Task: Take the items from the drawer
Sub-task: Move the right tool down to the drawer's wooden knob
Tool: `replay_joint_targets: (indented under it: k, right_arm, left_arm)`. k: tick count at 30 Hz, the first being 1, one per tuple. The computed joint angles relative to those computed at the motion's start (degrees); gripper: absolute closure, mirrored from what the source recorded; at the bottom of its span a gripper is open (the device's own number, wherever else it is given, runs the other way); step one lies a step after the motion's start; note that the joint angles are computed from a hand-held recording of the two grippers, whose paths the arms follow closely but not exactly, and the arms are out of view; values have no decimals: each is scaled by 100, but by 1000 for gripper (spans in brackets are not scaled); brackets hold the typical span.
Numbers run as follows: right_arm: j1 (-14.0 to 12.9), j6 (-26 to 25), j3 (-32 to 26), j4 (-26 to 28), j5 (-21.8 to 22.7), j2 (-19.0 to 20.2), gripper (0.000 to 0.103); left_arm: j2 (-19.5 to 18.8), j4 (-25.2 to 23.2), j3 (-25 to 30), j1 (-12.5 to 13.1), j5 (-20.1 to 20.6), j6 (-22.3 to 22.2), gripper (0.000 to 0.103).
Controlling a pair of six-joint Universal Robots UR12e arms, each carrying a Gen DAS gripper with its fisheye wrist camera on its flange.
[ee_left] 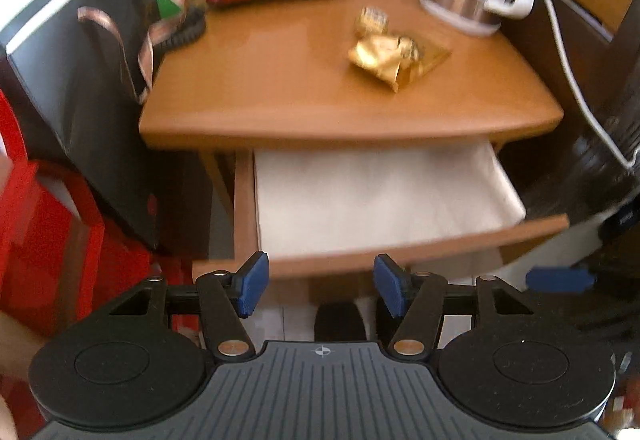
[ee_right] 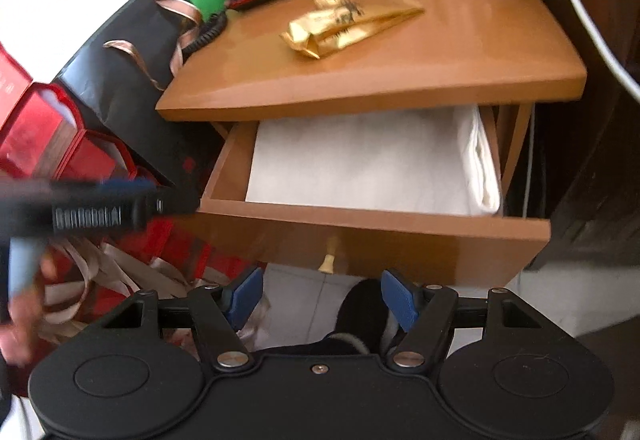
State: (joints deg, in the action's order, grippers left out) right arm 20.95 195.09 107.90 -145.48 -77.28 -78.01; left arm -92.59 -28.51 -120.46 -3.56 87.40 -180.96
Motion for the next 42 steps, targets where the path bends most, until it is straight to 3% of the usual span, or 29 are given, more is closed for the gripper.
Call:
replay_joint_targets:
  k: [12, 23, 28, 34, 39, 42]
  right_arm:
    - [31, 411, -624, 871, 521, 588, 54]
    - [225, 681, -1187, 1518, 174, 1093, 67]
    - [313, 644, -1343, 1819, -206, 1180, 68]
    - [329, 623, -1398, 1860, -329, 1287, 68]
    - [369, 579, -1445, 1875, -518, 1366, 84]
    - [340, 668, -1474, 1933, -452, 1411, 89]
  left_arm:
    - [-191, -304, -147, 92, 119, -115, 41]
    - [-244, -280, -289, 158, 154, -200, 42]
    - [-348, -264, -250, 124, 173, -211, 42]
    - [-477, -243, -201, 115, 142, -226, 42]
    - [-586, -240, -136, 110, 120, -235, 42]
    - [-613, -207, -124, 96, 112, -267, 42]
